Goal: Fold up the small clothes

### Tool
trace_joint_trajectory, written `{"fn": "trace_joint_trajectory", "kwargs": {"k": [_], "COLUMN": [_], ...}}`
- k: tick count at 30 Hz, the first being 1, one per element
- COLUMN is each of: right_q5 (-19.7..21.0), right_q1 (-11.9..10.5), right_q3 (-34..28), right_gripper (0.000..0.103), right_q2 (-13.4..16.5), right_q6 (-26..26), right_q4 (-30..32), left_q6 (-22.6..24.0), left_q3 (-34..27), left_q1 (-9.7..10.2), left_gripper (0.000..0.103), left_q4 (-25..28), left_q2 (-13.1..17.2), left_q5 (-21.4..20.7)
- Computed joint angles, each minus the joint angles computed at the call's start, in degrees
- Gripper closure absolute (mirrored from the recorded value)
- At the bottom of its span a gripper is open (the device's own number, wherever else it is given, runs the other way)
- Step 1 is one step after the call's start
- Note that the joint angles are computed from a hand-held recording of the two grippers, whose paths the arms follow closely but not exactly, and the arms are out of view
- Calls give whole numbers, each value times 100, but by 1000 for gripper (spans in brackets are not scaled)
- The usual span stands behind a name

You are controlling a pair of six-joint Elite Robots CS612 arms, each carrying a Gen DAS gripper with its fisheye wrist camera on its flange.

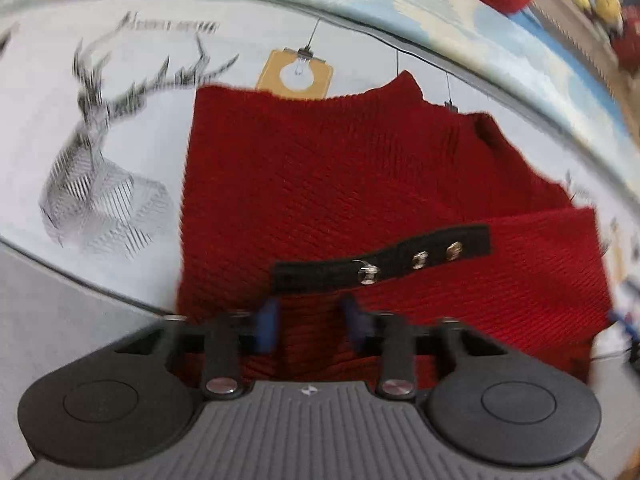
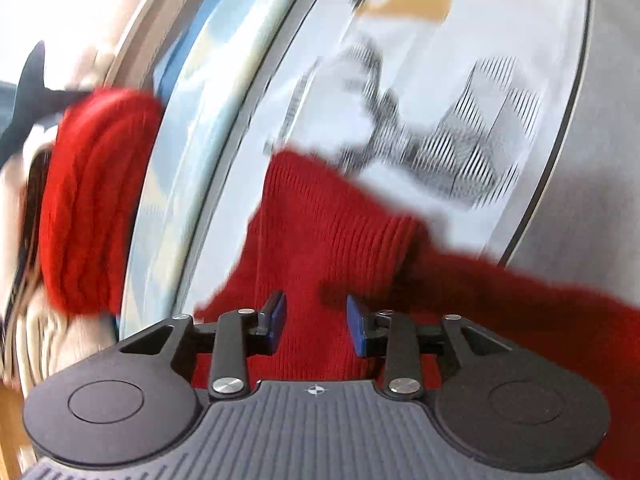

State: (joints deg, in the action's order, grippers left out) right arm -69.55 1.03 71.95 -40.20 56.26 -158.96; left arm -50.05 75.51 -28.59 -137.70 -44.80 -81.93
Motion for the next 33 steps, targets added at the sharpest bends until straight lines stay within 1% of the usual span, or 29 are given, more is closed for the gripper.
{"fn": "trace_joint_trajectory", "kwargs": {"k": [1,2,4,5,6,7,8,9,10,11,12,13,14,15,16,19,20,22,23,25,27,28,30,31,33], "right_q5": [-116,-215,-369,-470,-534,-586,-610,-587,-516,-371,-257,-215,-302,-342,-355,-465,-503,-568,-609,-650,-398,-200,330,429,111], "right_q1": [30,23,15,28,32,39,47,52,52,44,39,44,66,78,87,111,111,107,110,130,133,128,102,98,106], "right_q3": [-53,-57,-36,-44,-39,-47,-40,-58,-71,-105,-145,-170,-172,-185,-210,-283,-290,-259,-245,-187,-166,-192,-342,-394,-374], "right_gripper": [68,68,68,67,66,61,58,52,52,52,52,52,51,50,48,47,48,57,57,57,57,54,50,51,52], "right_q2": [39,39,16,11,-4,-9,-20,-9,6,45,73,86,79,80,89,133,144,108,72,0,-5,31,188,251,271], "right_q6": [110,188,261,282,281,298,303,299,278,240,207,180,153,122,95,-76,-83,59,89,12,-130,-188,-326,-310,-95], "right_q4": [-23,-37,-37,18,78,134,206,265,305,363,437,500,506,512,524,532,542,649,744,727,671,673,860,917,860], "left_q6": [242,491,610,554,437,296,159,107,180,194,130,160,285,349,348,388,395,388,381,351,354,355,368,384,409], "left_q3": [-17,8,112,167,187,169,121,73,47,63,72,60,46,51,71,64,64,103,104,106,84,74,63,63,75], "left_q1": [-37,-71,-116,-137,-157,-169,-166,-140,-95,-36,-15,-31,-61,-67,-57,-57,-50,-54,-52,-45,-48,-51,-60,-64,-60], "left_gripper": [98,99,99,99,99,99,99,99,99,99,99,98,98,98,98,98,98,98,98,98,98,98,98,98,98], "left_q4": [47,-76,-454,-572,-505,-295,-35,170,218,115,53,90,120,80,17,-53,-62,-81,-105,-152,-128,-119,-112,-122,-168], "left_q2": [-11,-40,-140,-200,-247,-263,-255,-234,-207,-189,-177,-170,-165,-171,-185,-170,-169,-206,-205,-198,-190,-187,-186,-184,-184], "left_q5": [219,414,848,1154,1511,1797,1936,1857,1564,1133,940,978,1110,1154,1118,1051,1016,995,984,950,951,956,966,970,929]}}
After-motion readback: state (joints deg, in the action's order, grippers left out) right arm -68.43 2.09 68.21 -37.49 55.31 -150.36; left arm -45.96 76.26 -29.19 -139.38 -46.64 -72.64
